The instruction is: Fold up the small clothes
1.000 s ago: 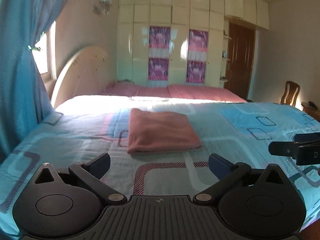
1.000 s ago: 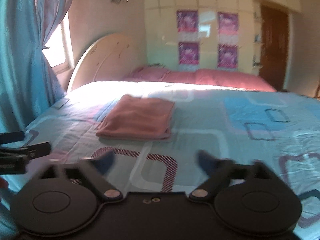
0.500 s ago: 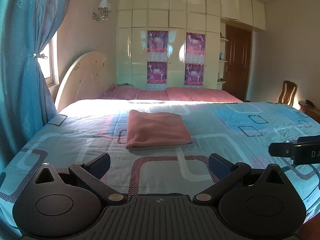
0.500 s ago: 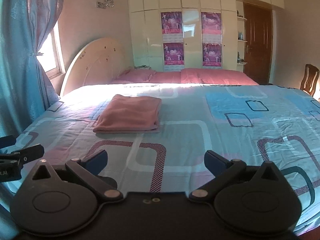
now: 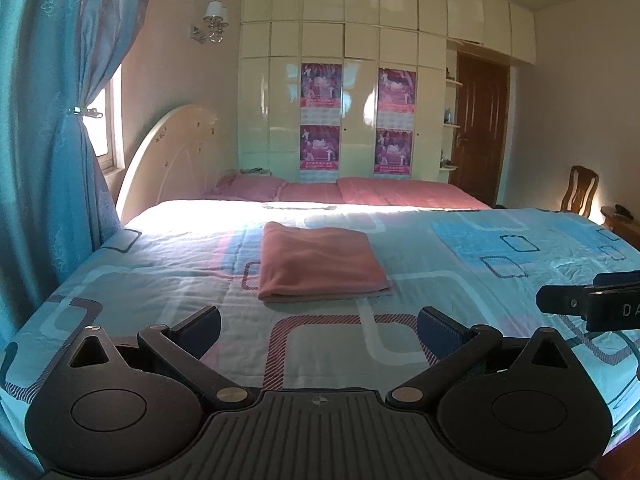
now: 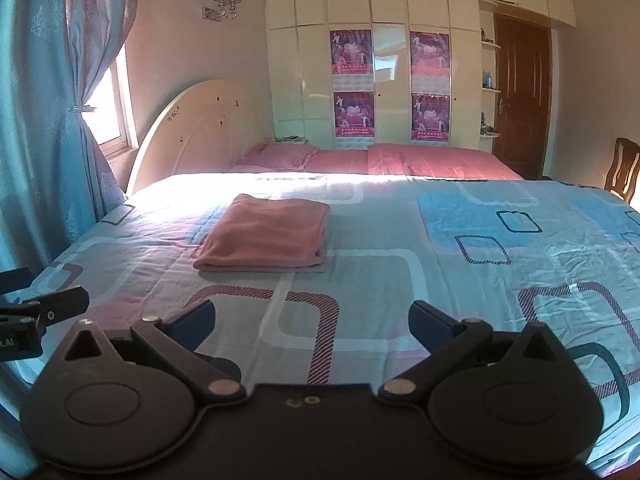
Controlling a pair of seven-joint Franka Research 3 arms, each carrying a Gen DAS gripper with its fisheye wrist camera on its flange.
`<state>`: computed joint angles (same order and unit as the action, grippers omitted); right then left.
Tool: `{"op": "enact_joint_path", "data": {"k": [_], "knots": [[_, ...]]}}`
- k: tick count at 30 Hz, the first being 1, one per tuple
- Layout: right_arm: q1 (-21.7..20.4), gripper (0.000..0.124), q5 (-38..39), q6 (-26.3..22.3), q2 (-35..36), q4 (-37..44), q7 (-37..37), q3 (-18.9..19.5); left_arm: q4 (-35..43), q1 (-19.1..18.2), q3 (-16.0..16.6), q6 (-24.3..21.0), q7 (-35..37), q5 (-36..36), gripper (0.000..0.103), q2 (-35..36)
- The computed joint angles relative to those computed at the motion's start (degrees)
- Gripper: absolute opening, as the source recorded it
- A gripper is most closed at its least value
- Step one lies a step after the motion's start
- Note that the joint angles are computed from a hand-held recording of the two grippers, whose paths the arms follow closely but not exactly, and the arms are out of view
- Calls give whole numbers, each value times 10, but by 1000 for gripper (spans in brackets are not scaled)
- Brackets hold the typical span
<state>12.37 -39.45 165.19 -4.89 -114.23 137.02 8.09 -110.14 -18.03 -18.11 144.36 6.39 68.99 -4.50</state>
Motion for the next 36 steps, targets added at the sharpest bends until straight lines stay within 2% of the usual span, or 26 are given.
{"op": "enact_joint_path", "data": {"k": [36], "knots": [[5,102,-2,-4,2,14,-8,3,-10,9,-3,1,-4,5,103,-13]]}}
